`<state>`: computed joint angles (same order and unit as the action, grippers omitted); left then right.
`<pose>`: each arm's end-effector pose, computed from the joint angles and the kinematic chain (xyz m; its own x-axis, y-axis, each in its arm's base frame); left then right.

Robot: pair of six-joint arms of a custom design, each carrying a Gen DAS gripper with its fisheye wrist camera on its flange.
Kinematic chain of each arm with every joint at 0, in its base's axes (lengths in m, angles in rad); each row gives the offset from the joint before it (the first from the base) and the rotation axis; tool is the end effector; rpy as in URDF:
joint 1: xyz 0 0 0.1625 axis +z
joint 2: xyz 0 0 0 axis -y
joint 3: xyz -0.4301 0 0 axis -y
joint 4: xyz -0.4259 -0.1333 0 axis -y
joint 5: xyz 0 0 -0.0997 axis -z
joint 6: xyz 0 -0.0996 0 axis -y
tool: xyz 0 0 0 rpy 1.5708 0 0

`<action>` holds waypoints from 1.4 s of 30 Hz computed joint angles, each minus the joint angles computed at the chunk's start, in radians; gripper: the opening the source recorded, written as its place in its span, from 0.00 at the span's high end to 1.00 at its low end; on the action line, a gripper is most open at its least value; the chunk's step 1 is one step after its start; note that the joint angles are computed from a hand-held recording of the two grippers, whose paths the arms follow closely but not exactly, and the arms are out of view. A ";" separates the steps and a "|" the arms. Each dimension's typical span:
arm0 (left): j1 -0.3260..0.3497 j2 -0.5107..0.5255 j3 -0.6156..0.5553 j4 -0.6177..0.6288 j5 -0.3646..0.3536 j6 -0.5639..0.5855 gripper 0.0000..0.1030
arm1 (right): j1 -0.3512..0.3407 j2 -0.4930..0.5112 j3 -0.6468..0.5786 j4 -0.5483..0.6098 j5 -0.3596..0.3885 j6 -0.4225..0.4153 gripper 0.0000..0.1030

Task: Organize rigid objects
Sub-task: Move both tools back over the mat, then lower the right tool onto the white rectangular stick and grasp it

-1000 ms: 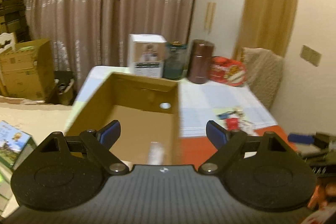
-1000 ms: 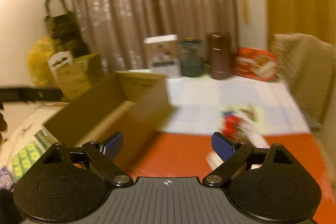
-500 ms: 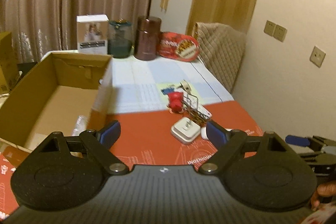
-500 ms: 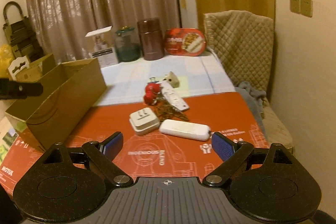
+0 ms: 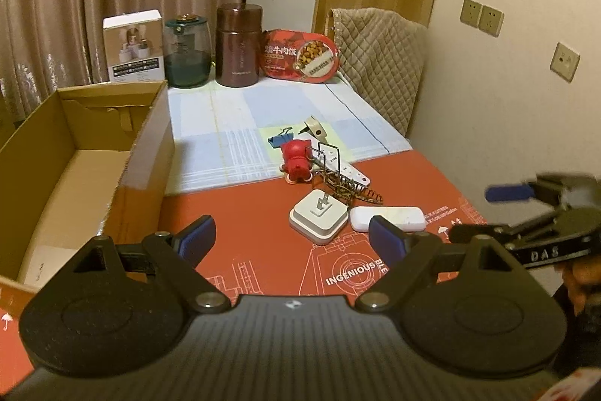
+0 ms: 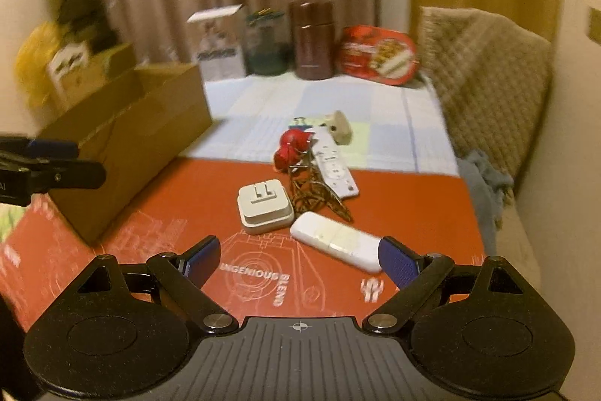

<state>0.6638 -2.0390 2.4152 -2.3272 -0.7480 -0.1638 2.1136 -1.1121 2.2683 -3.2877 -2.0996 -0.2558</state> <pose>-0.1247 -0.3595 0.3639 -0.7441 0.2699 -0.6111 0.6183 0.6245 -0.4771 0.3253 -0.3785 0.1385 -0.7386 -0.3927 0.5479 -0.6453 0.6468 -0.4064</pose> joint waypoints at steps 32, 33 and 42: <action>0.302 0.405 -0.062 -0.377 -0.194 0.242 0.17 | -0.256 0.156 -0.213 0.320 0.157 -0.255 0.64; 0.304 0.406 -0.062 -0.379 -0.195 0.241 0.17 | -0.252 0.159 -0.210 0.312 0.154 -0.258 0.63; 0.312 0.413 -0.061 -0.389 -0.199 0.227 0.17 | -0.233 0.194 -0.201 0.235 0.124 -0.320 0.64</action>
